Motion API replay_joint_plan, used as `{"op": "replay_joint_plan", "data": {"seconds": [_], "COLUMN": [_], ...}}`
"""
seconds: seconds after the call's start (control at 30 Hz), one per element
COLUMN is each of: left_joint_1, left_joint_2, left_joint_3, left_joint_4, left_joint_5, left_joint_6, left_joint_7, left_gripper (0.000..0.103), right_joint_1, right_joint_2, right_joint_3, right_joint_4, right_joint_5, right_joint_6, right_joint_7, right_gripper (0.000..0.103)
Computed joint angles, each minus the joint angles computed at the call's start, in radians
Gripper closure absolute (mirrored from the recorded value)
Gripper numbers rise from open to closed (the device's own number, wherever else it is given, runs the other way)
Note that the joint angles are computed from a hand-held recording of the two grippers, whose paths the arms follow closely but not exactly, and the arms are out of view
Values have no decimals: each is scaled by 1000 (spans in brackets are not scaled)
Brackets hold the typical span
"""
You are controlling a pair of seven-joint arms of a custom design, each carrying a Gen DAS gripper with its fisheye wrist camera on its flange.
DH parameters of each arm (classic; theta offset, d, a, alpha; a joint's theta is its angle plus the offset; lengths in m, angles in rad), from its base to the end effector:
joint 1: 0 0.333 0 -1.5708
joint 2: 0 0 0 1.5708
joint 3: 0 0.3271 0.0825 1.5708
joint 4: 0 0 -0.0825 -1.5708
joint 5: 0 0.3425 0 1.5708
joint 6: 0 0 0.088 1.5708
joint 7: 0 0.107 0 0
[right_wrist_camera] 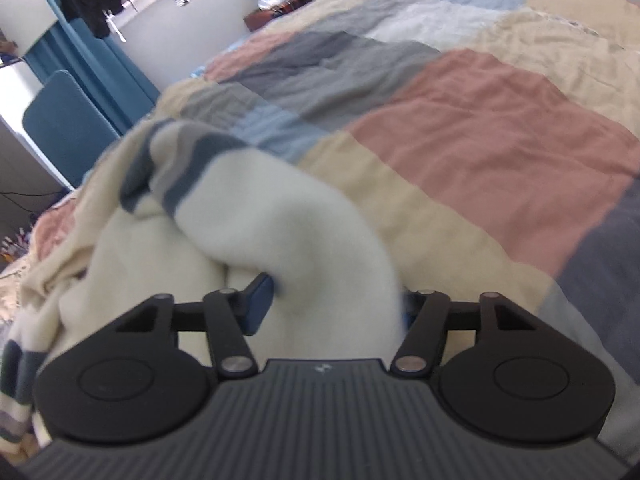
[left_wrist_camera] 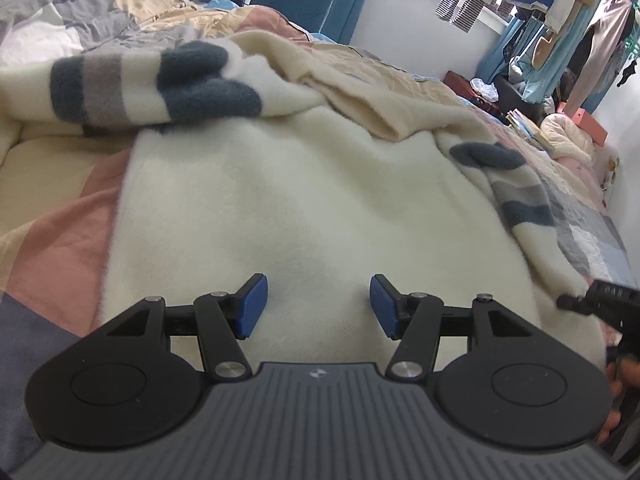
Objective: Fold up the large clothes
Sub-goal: 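Grasp the striped blanket edge with the right gripper and lift it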
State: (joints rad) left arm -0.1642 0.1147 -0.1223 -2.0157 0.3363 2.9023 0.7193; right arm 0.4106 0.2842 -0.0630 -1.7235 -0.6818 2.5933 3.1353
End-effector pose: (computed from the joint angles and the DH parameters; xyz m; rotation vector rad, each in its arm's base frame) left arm 0.5604 -0.1826 0.5192 -2.0940 1.5822 -0.9777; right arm 0.6022 0.2362 0.5093 -1.0067 2.2339 -0.5472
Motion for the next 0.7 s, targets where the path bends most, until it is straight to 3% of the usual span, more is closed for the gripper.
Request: {"op": "replay_joint_plan", "data": {"seconds": [0.07,0.23,0.43,0.57,0.7], "left_joint_1": [-8,-11,-14,-8,-6], "left_joint_2": [0,-2,-5,-4,15], "left_joint_3": [9,18,34,35,31], "left_joint_4": [2,7,17,19,44], "left_joint_5": [29,71,185,227,229], "left_joint_6": [-2,-12,-8,11,-2], "left_joint_7": [-35,-87,-203,-240,-242], "left_gripper": [40,40,40,40,40], "right_joint_1": [-7,-33,-14,-65,-133], "right_joint_2": [37,92,101,158,259], "right_joint_3": [2,3,-84,-111,-122], "right_joint_4": [54,136,244,391,545], "right_joint_5": [13,125,30,-7,37], "right_joint_6": [-28,-32,-53,-52,-21], "right_joint_7": [-51,-176,-160,-241,-367], "right_gripper": [51,85,89,89,89]}}
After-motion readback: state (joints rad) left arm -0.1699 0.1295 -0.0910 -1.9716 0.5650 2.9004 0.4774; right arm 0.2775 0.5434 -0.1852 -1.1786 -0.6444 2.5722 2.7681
